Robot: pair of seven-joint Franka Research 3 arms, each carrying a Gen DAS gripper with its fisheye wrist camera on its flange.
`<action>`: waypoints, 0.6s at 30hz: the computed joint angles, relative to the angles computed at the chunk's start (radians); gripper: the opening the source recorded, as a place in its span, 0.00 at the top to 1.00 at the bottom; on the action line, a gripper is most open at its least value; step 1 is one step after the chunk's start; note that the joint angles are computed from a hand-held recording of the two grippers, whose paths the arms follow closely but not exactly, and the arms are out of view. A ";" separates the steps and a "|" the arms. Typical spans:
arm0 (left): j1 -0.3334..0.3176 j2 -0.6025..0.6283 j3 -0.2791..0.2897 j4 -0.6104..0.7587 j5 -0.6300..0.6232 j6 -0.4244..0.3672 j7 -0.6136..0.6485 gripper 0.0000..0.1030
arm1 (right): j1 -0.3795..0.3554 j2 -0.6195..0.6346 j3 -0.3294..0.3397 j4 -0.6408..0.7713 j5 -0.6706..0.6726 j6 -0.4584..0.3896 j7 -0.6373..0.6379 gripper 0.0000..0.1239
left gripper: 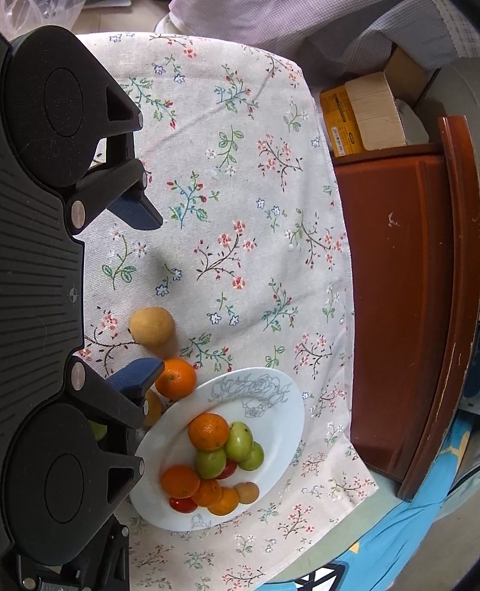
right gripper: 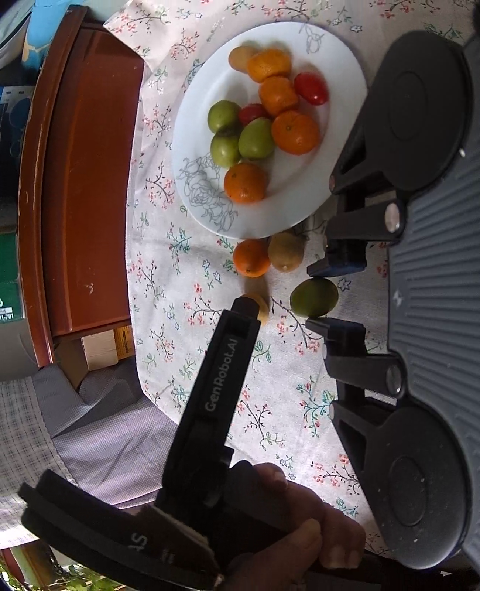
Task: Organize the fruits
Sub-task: 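Move the left tool onto a brown round fruit while the right tool approaches a green fruit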
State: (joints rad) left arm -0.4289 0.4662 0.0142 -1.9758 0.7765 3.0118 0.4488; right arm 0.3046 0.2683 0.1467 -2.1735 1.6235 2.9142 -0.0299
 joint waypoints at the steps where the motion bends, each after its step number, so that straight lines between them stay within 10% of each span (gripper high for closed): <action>1: 0.004 0.005 -0.007 0.004 -0.004 -0.003 0.010 0.32 | -0.001 -0.002 -0.002 -0.004 -0.009 0.002 0.014 0.81; 18: -0.065 0.057 0.047 0.050 0.079 0.033 0.064 0.74 | -0.043 -0.009 -0.005 -0.008 -0.046 -0.028 0.170 0.81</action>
State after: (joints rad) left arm -0.4941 0.5228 0.0616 -1.9262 0.8554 3.0452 0.5126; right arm 0.2617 0.2590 0.1412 -2.1817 1.5775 2.8865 0.1399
